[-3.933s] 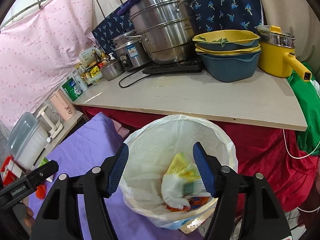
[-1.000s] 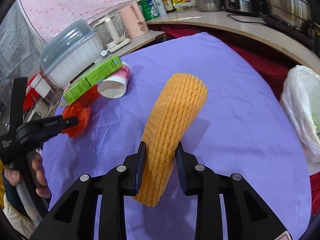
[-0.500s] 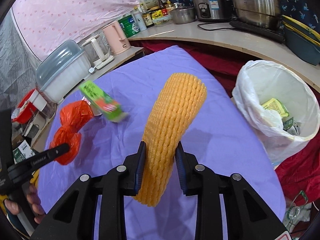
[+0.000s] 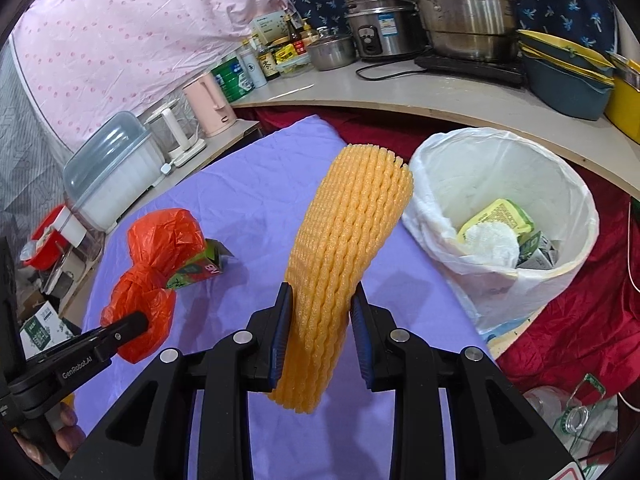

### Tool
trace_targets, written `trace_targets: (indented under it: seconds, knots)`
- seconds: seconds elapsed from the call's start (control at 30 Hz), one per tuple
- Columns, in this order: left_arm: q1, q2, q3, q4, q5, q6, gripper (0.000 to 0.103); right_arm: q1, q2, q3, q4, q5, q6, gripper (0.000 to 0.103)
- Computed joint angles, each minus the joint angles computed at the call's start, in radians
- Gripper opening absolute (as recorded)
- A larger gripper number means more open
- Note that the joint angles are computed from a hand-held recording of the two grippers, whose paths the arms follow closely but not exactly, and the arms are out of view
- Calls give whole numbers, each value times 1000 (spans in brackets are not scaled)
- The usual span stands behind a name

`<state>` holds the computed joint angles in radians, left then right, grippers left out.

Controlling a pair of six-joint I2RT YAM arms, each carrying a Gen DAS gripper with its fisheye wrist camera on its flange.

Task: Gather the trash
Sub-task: 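Carry the foam sleeve and red bag over the white bin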

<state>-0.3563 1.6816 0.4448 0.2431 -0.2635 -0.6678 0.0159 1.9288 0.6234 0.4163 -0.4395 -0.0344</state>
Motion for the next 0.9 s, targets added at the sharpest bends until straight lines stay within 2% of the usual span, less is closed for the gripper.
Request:
trace_targets:
  seconds: [0.4, 0.9]
  knots:
    - [-135, 79, 196, -93, -24, 0, 20, -191, -6, 53, -53, -66, -45, 27]
    - [-244, 361, 647, -222, 63, 87, 20, -385, 107, 231, -106, -87, -43, 27]
